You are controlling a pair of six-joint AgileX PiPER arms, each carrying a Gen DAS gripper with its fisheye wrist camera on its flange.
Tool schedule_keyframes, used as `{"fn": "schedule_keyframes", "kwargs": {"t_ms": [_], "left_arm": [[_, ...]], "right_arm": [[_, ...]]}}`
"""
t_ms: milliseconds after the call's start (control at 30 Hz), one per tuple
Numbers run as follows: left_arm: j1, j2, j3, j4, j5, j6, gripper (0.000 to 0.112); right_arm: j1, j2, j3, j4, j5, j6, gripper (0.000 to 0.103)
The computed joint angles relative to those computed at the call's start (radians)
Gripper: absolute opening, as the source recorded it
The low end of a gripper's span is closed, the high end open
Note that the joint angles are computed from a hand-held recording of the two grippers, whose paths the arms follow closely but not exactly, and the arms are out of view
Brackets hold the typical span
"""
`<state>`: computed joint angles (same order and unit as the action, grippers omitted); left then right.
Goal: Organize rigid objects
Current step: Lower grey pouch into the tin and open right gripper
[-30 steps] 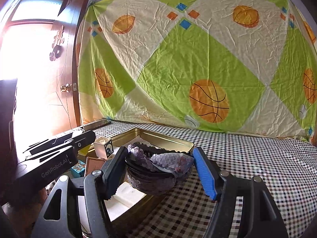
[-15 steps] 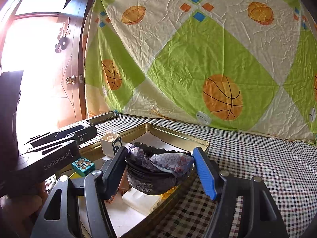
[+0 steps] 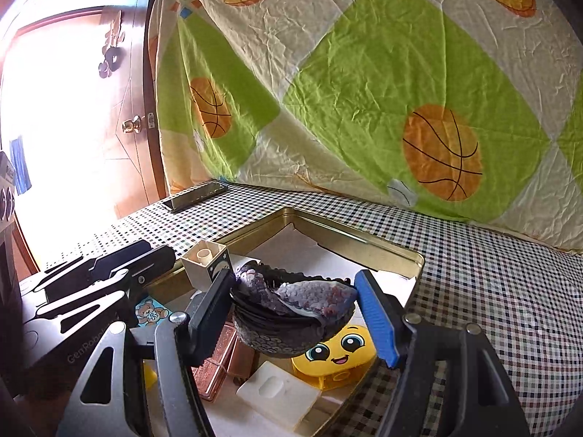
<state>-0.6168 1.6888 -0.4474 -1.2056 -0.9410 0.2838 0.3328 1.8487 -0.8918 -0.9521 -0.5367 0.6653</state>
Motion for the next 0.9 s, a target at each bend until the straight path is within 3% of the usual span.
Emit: {"fn": "schedule_keyframes", "kwargs": {"t_ms": [300, 400, 600, 700, 900], "left_arm": [[0.009, -0.008, -0.001, -0.005, 0.008, 0.016, 0.031], [-0.008, -0.004, -0.008, -0.040, -0.005, 0.036, 0.048], [-0.035, -0.002, -0.010, -0.080, -0.029, 0.057, 0.064], [-0.045, 0.000, -0.017, -0.102, -0.034, 0.075, 0.075], [-0.069, -0.036, -0.018, -0.175, -0.057, 0.113, 0.100]], "right_arm": [[0.024, -0.008, 0.017, 0.114, 0.001, -0.114, 0.072], [0.013, -0.016, 0.036, 0.149, -0.018, -0.137, 0.075], [-0.013, -0.027, 0.077, 0.196, -0.066, -0.165, 0.082], [0.003, -0.043, 0.108, 0.343, -0.049, -0.300, 0.083], [-0.059, -0.070, 0.143, 0.258, -0.121, -0.217, 0.083]]}}
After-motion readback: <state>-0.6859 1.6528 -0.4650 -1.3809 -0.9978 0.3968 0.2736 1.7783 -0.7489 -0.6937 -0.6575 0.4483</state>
